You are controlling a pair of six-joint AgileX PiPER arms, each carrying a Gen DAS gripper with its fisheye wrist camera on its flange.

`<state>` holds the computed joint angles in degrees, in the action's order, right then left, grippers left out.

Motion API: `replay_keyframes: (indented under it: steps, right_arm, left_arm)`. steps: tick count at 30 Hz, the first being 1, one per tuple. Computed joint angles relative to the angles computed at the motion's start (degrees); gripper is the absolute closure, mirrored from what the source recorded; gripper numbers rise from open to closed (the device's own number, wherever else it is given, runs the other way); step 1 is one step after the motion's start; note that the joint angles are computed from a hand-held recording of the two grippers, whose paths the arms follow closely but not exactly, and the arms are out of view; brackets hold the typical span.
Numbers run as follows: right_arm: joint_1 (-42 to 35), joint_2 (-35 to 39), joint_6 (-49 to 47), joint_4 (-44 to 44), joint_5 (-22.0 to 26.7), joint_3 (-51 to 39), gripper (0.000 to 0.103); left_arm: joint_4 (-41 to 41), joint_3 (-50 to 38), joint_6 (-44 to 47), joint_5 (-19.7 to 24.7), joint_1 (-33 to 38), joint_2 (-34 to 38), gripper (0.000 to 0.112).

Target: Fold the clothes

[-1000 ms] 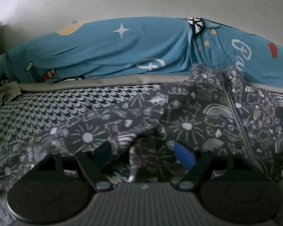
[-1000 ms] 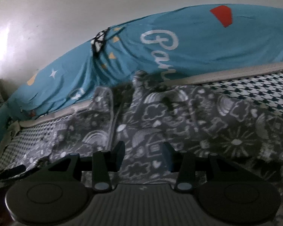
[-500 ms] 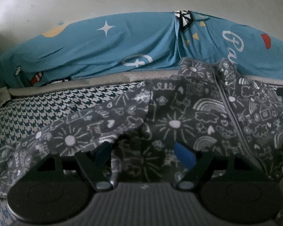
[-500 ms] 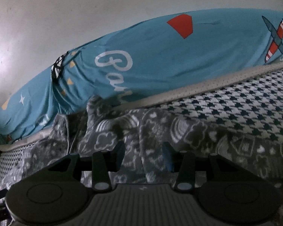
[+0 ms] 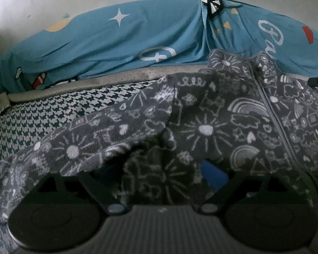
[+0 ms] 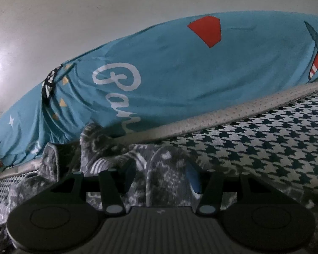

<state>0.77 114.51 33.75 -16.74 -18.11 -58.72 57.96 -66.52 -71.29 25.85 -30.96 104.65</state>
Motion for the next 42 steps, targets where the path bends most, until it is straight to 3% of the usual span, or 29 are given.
replay_keyframes:
  steps: [7,10,14,17,20,22,26,28,32,38,42]
  right_arm:
    - [0.7,0.0,3.1,-2.8,0.3,-1.0,0.051]
    - [1.9,-0.2,-2.2,0.6,0.6,-1.0,0.051]
    - [1.6,0.7,6.6,-10.8,-1.1,-1.8,0.051]
    - [1.8,2.3,7.9,-14.5,-2.1,-2.5,0.051]
    - [2.7,4.1,-1.2,-6.2,-0.8,-3.7,0.058]
    - [3.5,4.9,-9.6,2.3,0.0,-4.5,0.068]
    - [4.0,6.2,-15.4,10.6,0.7,-6.3,0.071]
    - [3.7,5.3,-12.9,9.1,1.2,-5.7,0.067]
    - [1.9,0.8,-0.5,-2.6,0.7,-1.7,0.060]
    - [0.2,-7.7,2.7,-7.1,-0.3,7.4,0.059]
    - [0.9,-13.7,2.0,-7.2,1.6,13.6,0.059]
  left_arm:
    - [0.5,-0.5,-0.9,-0.3,0.6,0.4,0.022]
    - [-0.1,-0.5,-0.2,-1.0,1.1,0.5,0.021]
    - [-0.6,-1.0,0.0,-1.3,1.6,1.3,0.015]
    - [-0.6,-1.2,-0.3,-2.1,2.2,1.7,0.012]
    - [0.6,-1.0,-1.6,-2.5,2.4,1.9,0.012]
    - [0.9,-1.2,-1.9,-2.3,2.3,2.1,0.012]
    - [1.1,-2.0,-1.8,-0.3,1.4,2.3,0.014]
    - [0.3,-1.9,-1.4,-0.2,1.2,2.0,0.014]
    - [0.7,-0.9,-1.7,-1.0,0.8,0.6,0.014]
    - [-1.3,-0.2,1.3,-0.4,-0.9,-1.5,0.013]
    - [-1.4,0.5,2.5,0.4,-2.1,-2.6,0.013]
